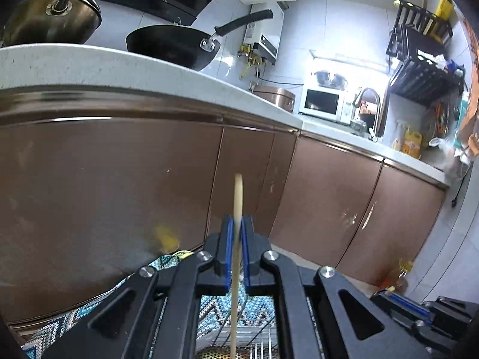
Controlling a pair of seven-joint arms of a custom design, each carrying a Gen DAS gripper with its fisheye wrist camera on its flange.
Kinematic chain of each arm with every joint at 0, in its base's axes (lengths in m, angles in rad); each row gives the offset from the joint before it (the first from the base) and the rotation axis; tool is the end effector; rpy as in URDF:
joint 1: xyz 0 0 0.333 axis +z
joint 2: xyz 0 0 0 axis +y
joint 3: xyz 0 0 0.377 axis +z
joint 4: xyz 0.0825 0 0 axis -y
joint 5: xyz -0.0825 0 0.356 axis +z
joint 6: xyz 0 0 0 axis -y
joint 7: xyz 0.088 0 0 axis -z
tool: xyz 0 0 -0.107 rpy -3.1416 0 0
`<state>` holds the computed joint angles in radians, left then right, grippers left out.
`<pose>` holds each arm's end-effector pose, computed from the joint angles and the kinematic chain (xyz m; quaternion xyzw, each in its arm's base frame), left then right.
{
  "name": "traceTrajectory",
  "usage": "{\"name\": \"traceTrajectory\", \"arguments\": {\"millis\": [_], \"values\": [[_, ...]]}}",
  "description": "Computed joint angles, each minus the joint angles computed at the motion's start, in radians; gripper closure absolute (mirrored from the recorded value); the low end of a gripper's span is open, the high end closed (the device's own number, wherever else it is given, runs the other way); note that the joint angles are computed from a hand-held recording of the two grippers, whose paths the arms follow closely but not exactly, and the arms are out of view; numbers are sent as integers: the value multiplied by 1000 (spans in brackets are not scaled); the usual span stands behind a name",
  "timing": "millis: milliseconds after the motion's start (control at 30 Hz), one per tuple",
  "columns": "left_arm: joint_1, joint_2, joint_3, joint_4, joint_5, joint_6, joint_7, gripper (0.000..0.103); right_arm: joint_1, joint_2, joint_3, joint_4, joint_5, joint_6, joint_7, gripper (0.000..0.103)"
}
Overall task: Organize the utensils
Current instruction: 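Lift the chopsticks over the clear utensil holder and open both tools to drop them, then raise both open tools away from the utensil holder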
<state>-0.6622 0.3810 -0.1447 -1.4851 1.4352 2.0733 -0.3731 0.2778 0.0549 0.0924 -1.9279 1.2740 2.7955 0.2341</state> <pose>0.5365 -0.4566 0.5830 -0.6951 0.4073 -0.3953 0.4412 0.5641 0.1697 0.5980 -0.7652 0.3839 -0.1809 0.4841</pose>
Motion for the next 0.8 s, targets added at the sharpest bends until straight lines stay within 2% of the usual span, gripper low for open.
{"name": "traceTrajectory", "arguments": {"millis": [67, 133, 200, 233, 300, 367, 533, 600, 700, 733, 800], "values": [[-8, -10, -1, -17, 9, -11, -2, 97, -3, -4, -3, -8, -7, -10, 11, 92], [-14, -23, -7, -30, 21, -21, 4, 93, -6, -16, -7, -18, -10, -19, 21, 77], [-14, -42, -18, -46, 23, -18, 21, 80, -7, -32, -10, -25, 3, -23, 17, 68], [-10, -63, -27, -63, 20, 1, 24, 77, -7, -40, -12, -28, 7, -24, 17, 66], [10, -108, -46, -95, 11, 64, 29, 63, -6, -71, -16, -44, 25, -22, 7, 60], [20, -152, -66, -126, 19, 97, 33, 60, -4, -103, -25, -60, 47, -25, -8, 52], [22, -256, -132, -184, 5, 75, 84, 54, 7, -237, -53, -142, 86, -26, -43, 35], [23, -295, -163, -194, -28, 44, 124, 53, 13, -286, -66, -171, 87, -30, -47, 32], [8, -344, -216, -200, -56, -65, 187, 51, 21, -386, -83, -228, 72, -36, -46, 22], [0, -359, -234, -201, -58, -111, 196, 48, 24, -410, -88, -239, 64, -38, -43, 22], [-20, -384, -274, -198, -62, -219, 211, 36, 30, -480, -98, -273, 44, -46, -30, 19]]}}
